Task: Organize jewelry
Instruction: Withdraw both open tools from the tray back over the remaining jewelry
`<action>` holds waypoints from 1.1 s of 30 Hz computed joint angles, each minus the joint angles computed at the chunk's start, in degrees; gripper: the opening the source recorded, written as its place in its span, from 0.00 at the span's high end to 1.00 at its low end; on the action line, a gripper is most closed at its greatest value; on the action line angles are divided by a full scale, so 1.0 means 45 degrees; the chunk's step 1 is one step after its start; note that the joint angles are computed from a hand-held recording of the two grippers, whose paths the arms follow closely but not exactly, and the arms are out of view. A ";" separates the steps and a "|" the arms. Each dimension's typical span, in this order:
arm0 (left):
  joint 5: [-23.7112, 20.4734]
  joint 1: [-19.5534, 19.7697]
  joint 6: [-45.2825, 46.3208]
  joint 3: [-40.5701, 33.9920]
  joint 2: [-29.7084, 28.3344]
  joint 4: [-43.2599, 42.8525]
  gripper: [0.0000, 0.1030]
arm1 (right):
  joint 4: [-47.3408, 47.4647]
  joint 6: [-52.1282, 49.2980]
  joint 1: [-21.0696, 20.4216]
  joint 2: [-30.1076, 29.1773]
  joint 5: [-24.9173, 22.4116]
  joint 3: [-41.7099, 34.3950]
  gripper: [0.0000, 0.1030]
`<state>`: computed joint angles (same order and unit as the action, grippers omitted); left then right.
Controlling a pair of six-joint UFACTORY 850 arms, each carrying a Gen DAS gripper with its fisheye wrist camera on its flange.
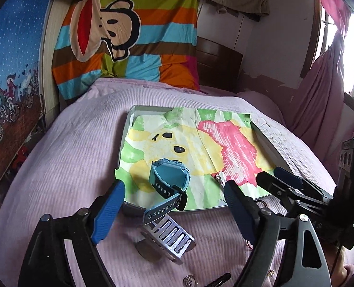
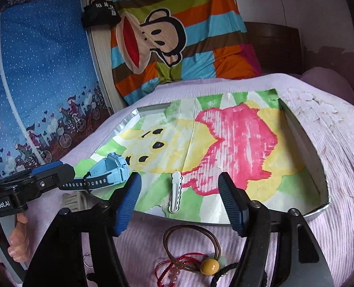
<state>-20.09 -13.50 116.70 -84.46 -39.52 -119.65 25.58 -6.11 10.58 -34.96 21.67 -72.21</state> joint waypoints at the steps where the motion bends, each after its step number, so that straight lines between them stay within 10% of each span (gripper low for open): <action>1: -0.0122 -0.0011 0.1255 0.0346 0.0209 -0.1184 0.13 | -0.0136 0.0244 0.0030 0.0243 0.0487 0.0369 0.28; 9: -0.2286 -0.0077 0.7810 0.3088 0.1762 -0.7470 0.00 | 0.0031 0.0609 0.0523 0.1832 0.3639 0.2819 0.01; 22: -0.4819 -0.0174 0.9623 0.5899 0.3153 -0.8676 0.00 | 0.1568 -0.0451 0.1982 0.4155 0.7346 0.6380 0.01; 33: -0.5294 -0.0216 1.0313 0.7097 0.3449 -0.8538 0.00 | 0.3082 -0.1149 0.2898 0.4816 0.8127 0.7763 0.01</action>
